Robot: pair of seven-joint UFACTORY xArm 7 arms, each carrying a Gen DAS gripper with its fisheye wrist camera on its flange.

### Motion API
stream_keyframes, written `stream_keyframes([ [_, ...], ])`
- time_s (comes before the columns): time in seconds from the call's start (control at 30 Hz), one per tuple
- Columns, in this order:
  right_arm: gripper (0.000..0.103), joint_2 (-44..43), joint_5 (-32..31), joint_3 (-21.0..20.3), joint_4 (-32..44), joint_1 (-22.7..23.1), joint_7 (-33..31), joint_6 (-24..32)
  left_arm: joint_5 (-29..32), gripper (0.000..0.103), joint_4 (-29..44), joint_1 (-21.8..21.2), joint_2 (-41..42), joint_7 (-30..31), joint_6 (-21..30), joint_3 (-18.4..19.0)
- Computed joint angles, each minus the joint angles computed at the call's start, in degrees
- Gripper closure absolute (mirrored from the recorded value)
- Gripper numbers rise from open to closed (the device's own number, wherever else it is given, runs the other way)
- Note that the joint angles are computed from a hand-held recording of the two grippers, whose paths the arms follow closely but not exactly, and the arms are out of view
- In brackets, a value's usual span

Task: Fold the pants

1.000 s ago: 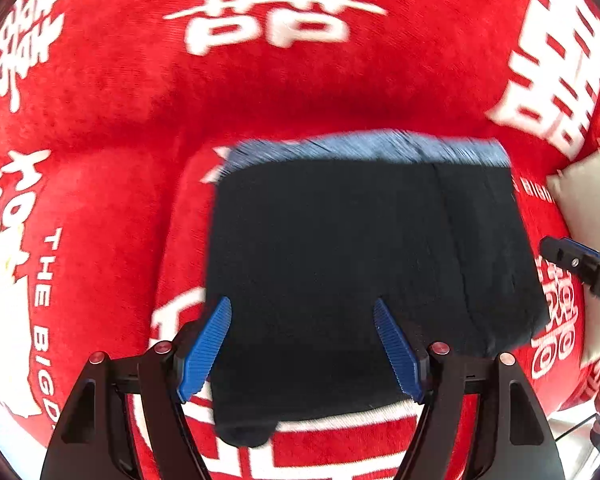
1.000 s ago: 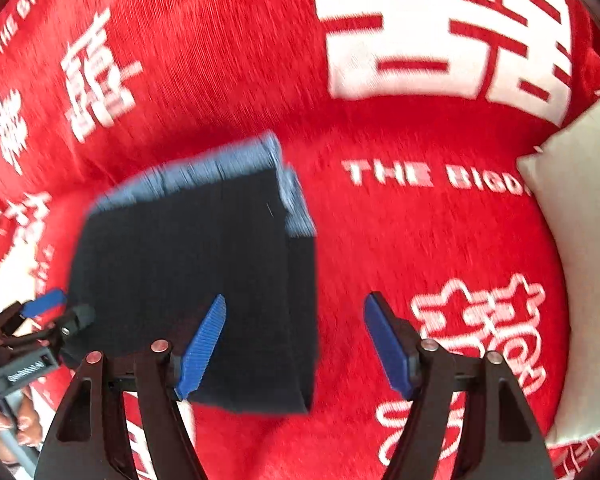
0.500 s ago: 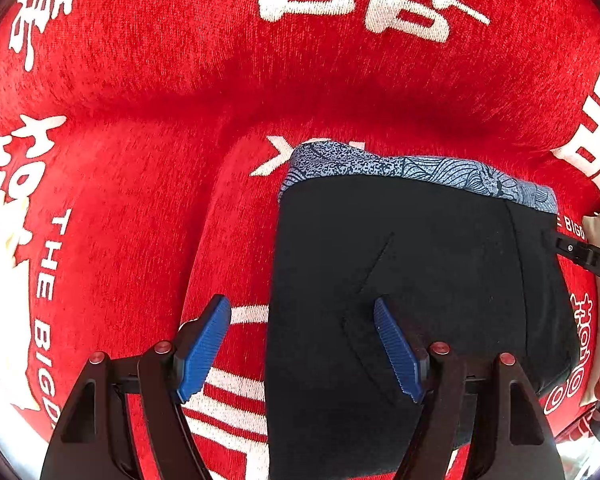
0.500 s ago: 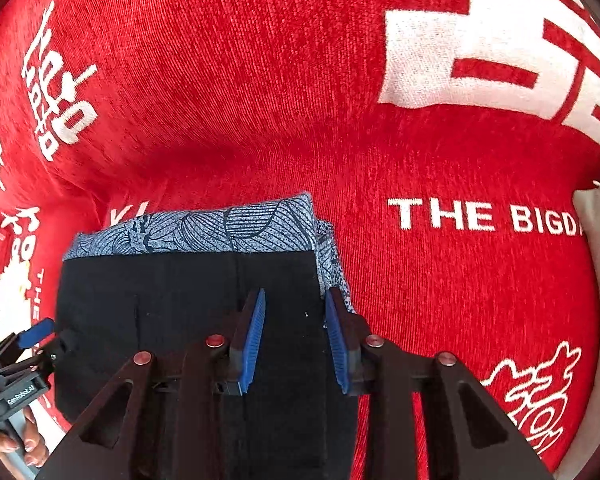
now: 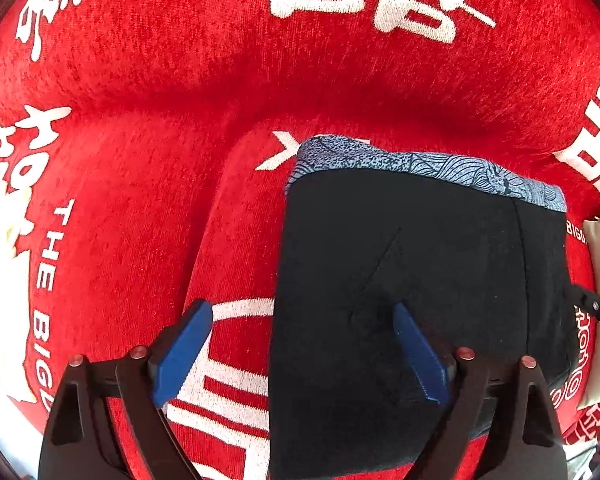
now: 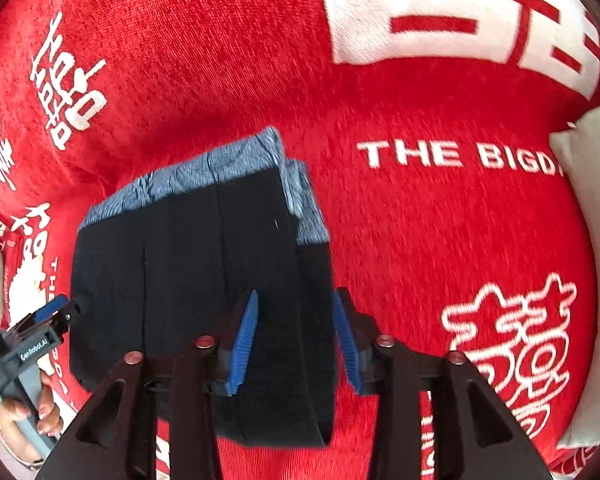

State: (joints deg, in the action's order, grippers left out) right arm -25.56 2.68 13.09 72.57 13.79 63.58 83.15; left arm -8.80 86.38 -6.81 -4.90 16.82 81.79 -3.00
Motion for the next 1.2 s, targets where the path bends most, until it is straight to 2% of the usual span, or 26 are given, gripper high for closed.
stream_keyframes([
  [0.17, 0.044, -1.1, 1.0, 0.8, -1.0, 0.7, 1.5, -0.5, 0.1, 0.011, -0.8, 0.1, -0.6, 0.0, 0.1, 0.1],
  [0.27, 0.036, -2.7, 1.8, 1.2, -2.3, 1.2, 2.7, -1.1, 0.3, 0.011, -0.7, 0.1, -0.6, -0.3, 0.4, 0.0],
  [0.33, 0.027, -3.6, 2.2, 1.6, -2.9, 1.4, 3.7, -1.5, 0.5, 0.011, -0.5, 0.0, -0.6, -0.4, 0.6, -0.1],
  [0.4, 0.024, -4.9, 2.5, 1.5, -3.6, 1.6, 3.9, -1.9, 0.5, 0.011, -0.3, 0.0, -0.7, -0.4, 0.9, -0.1],
  [0.57, 0.024, -8.5, 4.0, 0.7, -5.6, 1.7, 3.0, -2.5, -0.5, 0.011, 0.4, -0.1, 0.0, 0.3, 2.0, 0.1],
  [0.63, 0.023, -9.9, 5.1, 0.0, -6.9, 1.6, 2.5, -3.4, -2.7, 0.011, 1.6, 0.3, 0.6, 1.6, 3.5, 0.7],
  [0.8, 0.023, -13.8, 6.8, -1.6, -11.4, 0.5, 1.4, -8.4, -9.7, 0.011, 6.9, 2.6, 4.6, 4.7, 8.7, 2.4],
  [0.97, 0.023, -17.7, 9.8, -3.8, -17.0, -0.2, 0.0, -12.7, -13.6, 0.011, 12.6, 5.2, 10.1, 2.9, 14.8, 2.4],
  [1.1, 0.023, -19.2, 13.0, -6.2, -20.7, 0.3, -3.5, -16.3, -14.5, 0.011, 14.7, 6.3, 12.9, 3.6, 17.3, 1.6],
  [1.2, 0.023, -19.6, 15.8, -7.9, -23.8, 1.0, -6.6, -18.9, -13.0, 0.011, 14.1, 6.0, 13.1, 5.3, 16.8, 0.8],
])
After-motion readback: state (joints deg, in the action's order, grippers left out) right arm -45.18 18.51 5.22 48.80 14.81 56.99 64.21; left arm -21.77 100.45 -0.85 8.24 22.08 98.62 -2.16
